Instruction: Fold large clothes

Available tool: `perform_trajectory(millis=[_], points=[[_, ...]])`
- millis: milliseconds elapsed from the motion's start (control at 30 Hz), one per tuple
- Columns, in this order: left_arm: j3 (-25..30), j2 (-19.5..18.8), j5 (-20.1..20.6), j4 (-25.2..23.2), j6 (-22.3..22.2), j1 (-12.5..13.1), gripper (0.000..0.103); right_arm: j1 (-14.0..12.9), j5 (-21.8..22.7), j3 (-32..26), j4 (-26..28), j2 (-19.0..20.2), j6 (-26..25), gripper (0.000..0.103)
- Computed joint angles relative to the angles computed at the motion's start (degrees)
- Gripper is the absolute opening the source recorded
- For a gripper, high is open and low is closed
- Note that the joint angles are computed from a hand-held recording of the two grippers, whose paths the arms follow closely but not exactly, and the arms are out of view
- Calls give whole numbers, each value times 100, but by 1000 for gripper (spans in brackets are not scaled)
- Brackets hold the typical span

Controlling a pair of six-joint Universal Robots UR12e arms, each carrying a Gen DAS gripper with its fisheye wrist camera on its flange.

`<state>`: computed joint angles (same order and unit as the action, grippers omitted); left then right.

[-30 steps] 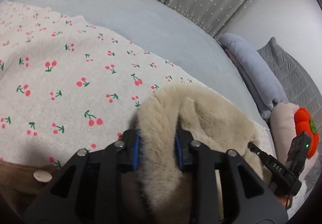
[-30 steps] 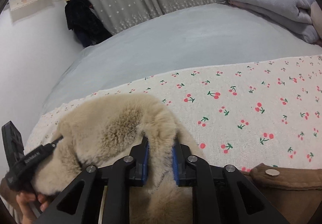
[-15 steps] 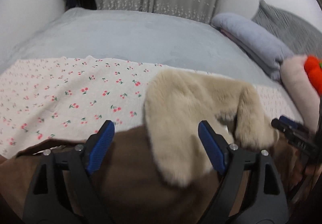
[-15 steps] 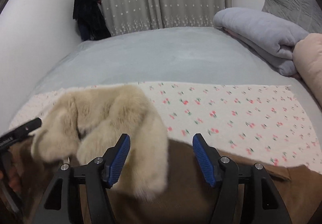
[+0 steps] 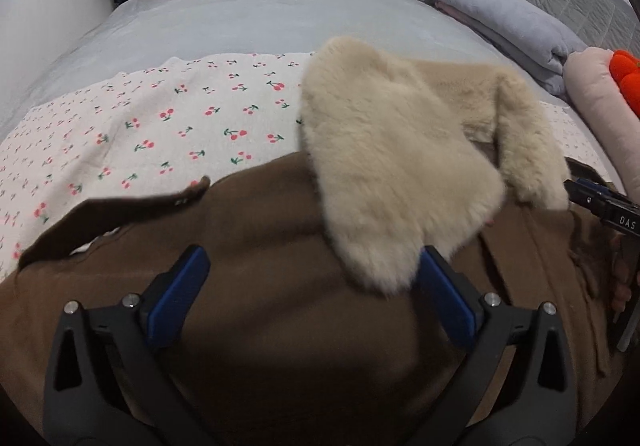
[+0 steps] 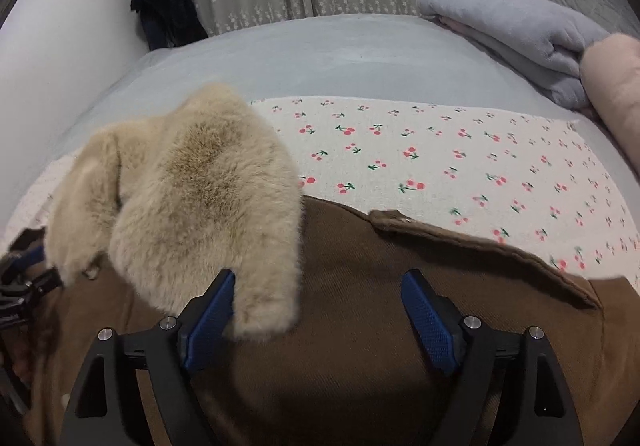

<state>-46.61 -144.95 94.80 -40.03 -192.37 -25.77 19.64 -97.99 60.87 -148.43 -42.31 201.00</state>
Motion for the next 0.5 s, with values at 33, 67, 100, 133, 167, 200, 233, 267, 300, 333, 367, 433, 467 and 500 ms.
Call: perform_trajectory(millis=[33, 67, 100, 133, 167, 200, 233, 267, 300, 333, 367, 433, 467, 500], points=[[-183, 136, 7, 86, 9, -18, 103, -14, 49, 202, -105, -144, 29, 84], [-367, 267, 56, 186, 34, -42, 103, -20, 73, 394, -217, -278, -7, 84], [-518, 381, 88, 269, 64, -71, 103, -19, 33, 572, -287, -411, -63, 84], [-741, 542, 106, 370, 110, -99, 103, -10, -88, 798, -373, -576, -130, 84], [-972, 710, 126, 460, 116, -132, 103, -1, -193, 1003, -464, -722, -203, 85], [-1201, 872, 94, 575, 92, -159, 103, 13, -286, 1173, -525, -850, -252, 85], [-1381, 997, 45, 652, 52, -171, 103, 18, -421, 1408, -571, -1022, -234, 85], [-1579, 1133, 6, 706, -18, -189, 103, 27, -497, 1572, -579, -1133, -199, 85], [-1810, 1302, -28, 726, -133, -208, 103, 20, -560, 1747, -581, -1262, -171, 85], [-1945, 1396, -75, 724, -227, -208, 103, 18, -626, 1949, -602, -1404, -141, 85], [-2134, 1532, -118, 689, -385, -219, 103, 20, -689, 2117, -614, -1538, -92, 85], [-2420, 1735, -177, 630, -597, -250, 103, 0, -739, 2494, -682, -1812, 26, 85], [-2573, 1837, -180, 649, -675, -275, 103, -3, -799, 2656, -643, -1950, 97, 85], [-2695, 1915, -162, 664, -750, -302, 103, -5, -857, 2787, -623, -2062, 142, 85]])
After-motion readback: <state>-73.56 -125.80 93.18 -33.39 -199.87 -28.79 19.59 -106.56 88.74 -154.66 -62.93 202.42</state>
